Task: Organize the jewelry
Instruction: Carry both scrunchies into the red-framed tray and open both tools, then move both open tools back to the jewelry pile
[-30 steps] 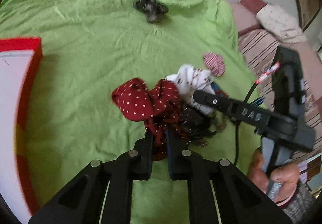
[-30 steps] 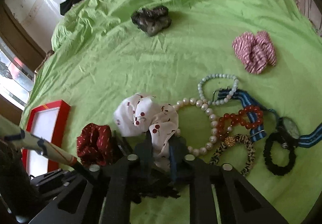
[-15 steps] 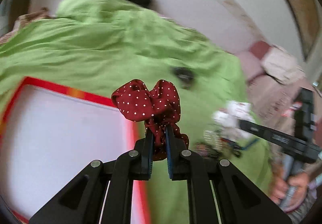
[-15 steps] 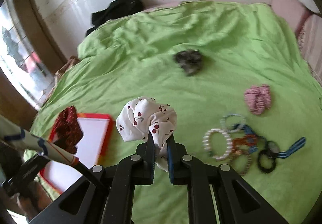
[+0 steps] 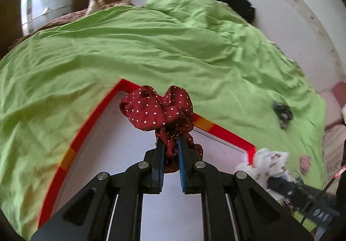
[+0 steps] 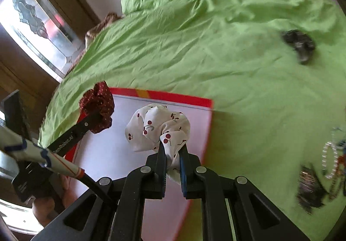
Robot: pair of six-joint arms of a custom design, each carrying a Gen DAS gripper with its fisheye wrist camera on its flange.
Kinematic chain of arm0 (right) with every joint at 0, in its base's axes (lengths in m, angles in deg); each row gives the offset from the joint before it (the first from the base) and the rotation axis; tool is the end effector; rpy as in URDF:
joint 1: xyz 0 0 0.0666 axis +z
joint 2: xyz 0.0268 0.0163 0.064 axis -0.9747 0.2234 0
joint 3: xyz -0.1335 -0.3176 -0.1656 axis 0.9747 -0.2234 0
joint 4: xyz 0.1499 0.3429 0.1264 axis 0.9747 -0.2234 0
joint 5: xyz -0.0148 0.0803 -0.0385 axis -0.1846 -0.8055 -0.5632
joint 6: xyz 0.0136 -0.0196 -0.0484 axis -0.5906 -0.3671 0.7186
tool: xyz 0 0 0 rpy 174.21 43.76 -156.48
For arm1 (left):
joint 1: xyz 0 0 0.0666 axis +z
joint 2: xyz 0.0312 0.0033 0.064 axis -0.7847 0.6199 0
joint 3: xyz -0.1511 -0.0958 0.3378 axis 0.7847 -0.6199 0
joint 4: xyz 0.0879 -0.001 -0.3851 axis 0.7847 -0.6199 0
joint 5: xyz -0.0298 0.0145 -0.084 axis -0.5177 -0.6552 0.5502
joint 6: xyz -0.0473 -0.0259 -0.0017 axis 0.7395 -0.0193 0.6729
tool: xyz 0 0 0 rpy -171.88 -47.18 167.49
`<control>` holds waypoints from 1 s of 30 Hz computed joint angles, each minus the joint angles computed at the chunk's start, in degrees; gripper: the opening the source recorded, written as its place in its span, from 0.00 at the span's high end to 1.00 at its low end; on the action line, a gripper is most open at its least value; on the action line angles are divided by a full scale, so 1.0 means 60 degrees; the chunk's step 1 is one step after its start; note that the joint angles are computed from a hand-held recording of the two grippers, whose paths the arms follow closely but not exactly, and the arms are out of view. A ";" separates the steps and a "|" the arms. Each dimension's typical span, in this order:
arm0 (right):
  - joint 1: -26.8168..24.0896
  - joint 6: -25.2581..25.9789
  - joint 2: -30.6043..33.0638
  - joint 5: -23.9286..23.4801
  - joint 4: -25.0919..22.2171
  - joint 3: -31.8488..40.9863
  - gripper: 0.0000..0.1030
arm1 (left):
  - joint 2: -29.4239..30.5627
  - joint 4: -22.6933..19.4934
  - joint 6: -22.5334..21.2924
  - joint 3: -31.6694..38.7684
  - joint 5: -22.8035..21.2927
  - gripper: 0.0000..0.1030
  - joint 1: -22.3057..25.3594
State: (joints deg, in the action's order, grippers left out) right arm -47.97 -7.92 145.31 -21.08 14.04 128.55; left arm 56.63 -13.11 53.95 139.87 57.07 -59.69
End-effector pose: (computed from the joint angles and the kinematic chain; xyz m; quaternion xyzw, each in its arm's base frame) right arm 0.5726 0.3123 0.3817 0.1925 0.9404 0.1174 0.2547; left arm 0.6557 -0.1054 0.3793 0.0850 0.9314 -0.2037 0.2896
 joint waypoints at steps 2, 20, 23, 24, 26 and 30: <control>-0.0109 -0.0210 0.0445 -0.0314 0.0022 0.0372 0.89 | 0.0160 -0.0108 0.0172 0.0169 -0.0252 0.89 0.0044; -0.0038 0.0268 0.0668 0.0879 -0.0732 0.1026 0.46 | -0.0278 0.0410 0.1157 -0.0381 0.0055 0.53 0.0310; 0.0049 0.0166 0.0128 0.1099 -0.0587 0.0389 0.42 | -0.0474 0.0571 0.1090 -0.0590 -0.0025 0.53 0.0302; 0.0082 0.0072 -0.0140 0.1182 -0.0542 0.0056 0.42 | -0.0532 0.0613 0.1081 -0.0652 -0.0033 0.52 0.0303; 0.0138 -0.0236 -0.0769 0.1278 -0.0393 -0.0753 0.41 | -0.0692 0.0711 0.1065 -0.0811 -0.0036 0.52 0.0288; 0.0240 -0.1079 -0.2127 0.1460 -0.0117 -0.2488 0.40 | -0.1047 0.0879 0.0918 -0.1182 -0.0115 0.52 0.0196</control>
